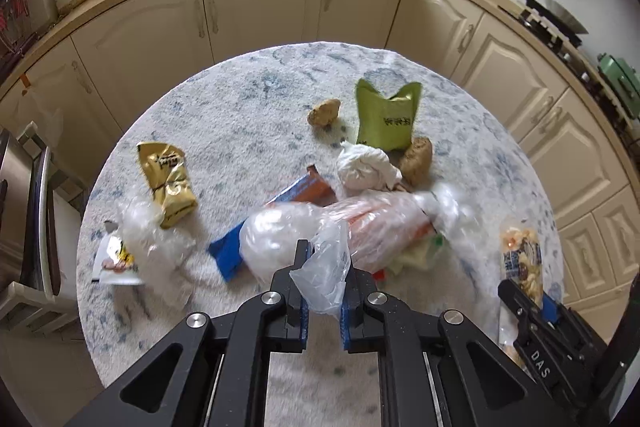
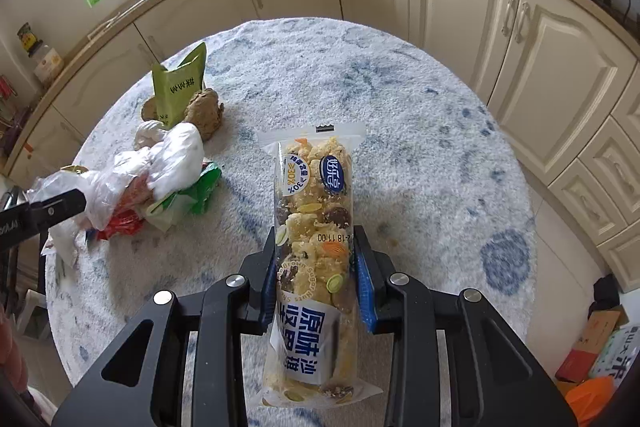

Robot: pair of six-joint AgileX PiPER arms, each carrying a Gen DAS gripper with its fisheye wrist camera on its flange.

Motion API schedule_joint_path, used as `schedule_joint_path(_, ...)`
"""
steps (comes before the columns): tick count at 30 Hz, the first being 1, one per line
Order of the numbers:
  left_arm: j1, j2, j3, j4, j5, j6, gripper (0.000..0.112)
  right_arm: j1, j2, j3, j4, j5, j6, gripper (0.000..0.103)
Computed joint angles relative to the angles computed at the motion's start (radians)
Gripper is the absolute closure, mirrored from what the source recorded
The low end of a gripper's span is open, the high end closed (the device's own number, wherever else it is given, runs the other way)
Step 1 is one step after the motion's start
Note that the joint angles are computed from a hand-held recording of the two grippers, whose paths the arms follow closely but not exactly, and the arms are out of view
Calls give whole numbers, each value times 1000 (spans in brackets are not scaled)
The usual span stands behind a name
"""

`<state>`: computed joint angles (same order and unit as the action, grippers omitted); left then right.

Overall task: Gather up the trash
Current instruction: 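Grasp the clear plastic bag with the left tool and lift it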

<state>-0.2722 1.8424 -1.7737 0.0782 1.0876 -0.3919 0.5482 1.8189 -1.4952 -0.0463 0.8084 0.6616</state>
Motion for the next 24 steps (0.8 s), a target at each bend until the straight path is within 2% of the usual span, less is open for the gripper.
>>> schedule_joint_path(5, -20, -197, 208, 15, -20, -5, 105, 61, -101, 84, -57, 7, 82, 70)
schedule_joint_path(9, -19, -397, 394, -15, -4, 30, 105, 132, -163, 135, -105, 26, 160, 70)
schedule_joint_path(14, -17, -611, 558, -19, 62, 54, 104, 247, -224, 199, -168, 55, 285, 70)
schedule_joint_path(17, -17, -689, 606, -4, 107, 58, 92, 315, -243, 227, -196, 71, 362, 70)
schedule_joint_path(18, -16, -703, 612, -2, 113, 64, 77, 333, -249, 234, -205, 77, 388, 70)
schedule_joint_path(19, -18, -714, 618, 5, 113, 68, 57, 349, -255, 241, -209, 80, 412, 70)
schedule_joint_path(20, -20, -725, 626, 8, 101, 78, 49, 360, -260, 246, -212, 85, 428, 70)
schedule_joint_path(21, -19, -727, 630, 10, 87, 87, 45, 374, -265, 250, -220, 93, 449, 70)
schedule_joint_path(24, -16, -704, 629, -18, 51, 164, 42, 406, -270, 249, -245, 130, 506, 70)
